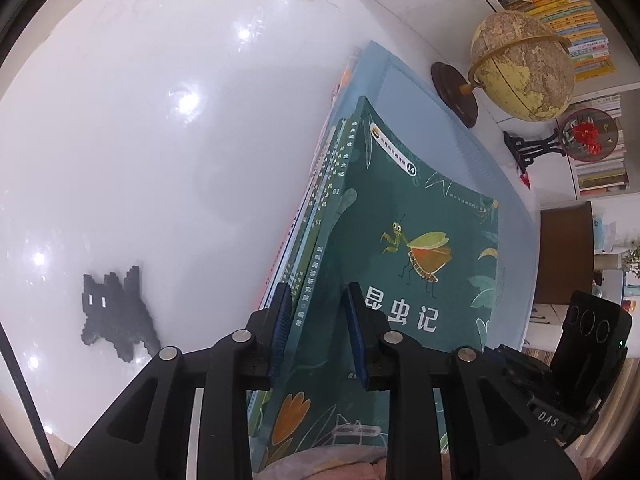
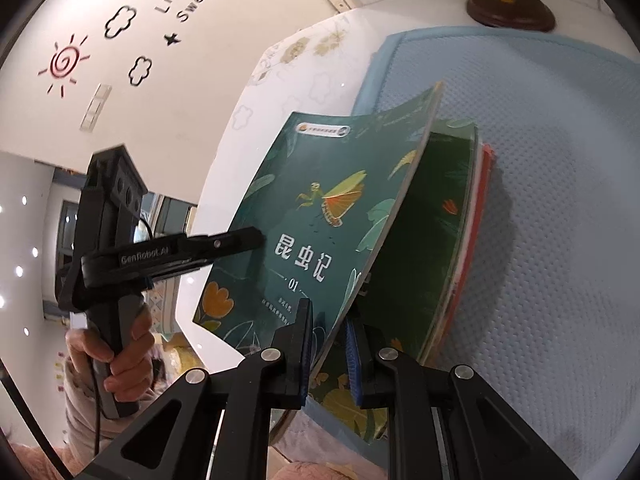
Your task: Organize books
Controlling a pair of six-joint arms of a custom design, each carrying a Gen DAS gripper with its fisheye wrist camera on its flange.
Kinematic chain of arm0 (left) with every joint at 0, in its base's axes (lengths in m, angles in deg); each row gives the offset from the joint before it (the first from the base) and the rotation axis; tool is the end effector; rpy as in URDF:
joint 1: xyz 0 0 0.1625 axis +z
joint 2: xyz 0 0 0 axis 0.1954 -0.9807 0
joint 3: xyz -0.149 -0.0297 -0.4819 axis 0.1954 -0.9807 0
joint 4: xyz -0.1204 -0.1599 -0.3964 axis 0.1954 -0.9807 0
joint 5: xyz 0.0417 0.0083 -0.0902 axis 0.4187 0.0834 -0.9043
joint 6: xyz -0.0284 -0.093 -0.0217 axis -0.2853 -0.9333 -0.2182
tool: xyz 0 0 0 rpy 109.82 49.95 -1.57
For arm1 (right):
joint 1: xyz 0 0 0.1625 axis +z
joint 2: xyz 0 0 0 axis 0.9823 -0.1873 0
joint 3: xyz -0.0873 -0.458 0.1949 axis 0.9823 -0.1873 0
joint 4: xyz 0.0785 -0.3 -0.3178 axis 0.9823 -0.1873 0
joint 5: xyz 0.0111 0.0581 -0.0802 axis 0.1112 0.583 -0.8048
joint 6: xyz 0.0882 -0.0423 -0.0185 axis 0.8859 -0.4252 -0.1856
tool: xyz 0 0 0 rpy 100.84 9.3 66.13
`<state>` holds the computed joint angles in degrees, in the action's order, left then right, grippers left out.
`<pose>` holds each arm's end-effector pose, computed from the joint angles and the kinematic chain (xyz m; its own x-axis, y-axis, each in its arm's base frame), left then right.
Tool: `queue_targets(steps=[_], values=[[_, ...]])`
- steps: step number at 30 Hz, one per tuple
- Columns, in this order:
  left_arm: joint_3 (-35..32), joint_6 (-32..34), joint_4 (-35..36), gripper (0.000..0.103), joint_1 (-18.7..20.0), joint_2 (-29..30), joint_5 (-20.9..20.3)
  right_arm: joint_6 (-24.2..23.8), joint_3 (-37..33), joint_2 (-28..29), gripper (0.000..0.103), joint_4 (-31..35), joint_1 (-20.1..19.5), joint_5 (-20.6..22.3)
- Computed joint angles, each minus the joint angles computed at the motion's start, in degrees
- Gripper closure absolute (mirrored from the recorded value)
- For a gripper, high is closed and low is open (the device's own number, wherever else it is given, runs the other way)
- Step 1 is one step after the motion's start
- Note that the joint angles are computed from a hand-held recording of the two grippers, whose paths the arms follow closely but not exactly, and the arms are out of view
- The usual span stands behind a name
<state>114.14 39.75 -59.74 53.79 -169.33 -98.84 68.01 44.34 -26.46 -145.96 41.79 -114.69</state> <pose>-0.0351 -0.4797 0.4675 -0.9325 -0.1810 -0.3125 -0.1204 0.9716 -0.2035 0.4147 -0.4531 0.0603 -0.9880 -0.1244 0.0915 -0.1312 0.9888 -0.0717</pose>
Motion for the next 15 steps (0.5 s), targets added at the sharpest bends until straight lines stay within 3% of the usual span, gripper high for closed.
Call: queue_targets(steps=[7, 15], values=[[-0.12, -0.78, 3.51, 0.078, -2.05, 1.0, 4.15, 0.95, 0.27, -0.32, 0.087, 0.83, -0.43, -0.25], [-0.1, -1.18, 4.77, 0.078, -2.54, 0.76, 5.13, 2.94, -0.24, 0.7, 0.087, 1.06, -0.33, -1.55]])
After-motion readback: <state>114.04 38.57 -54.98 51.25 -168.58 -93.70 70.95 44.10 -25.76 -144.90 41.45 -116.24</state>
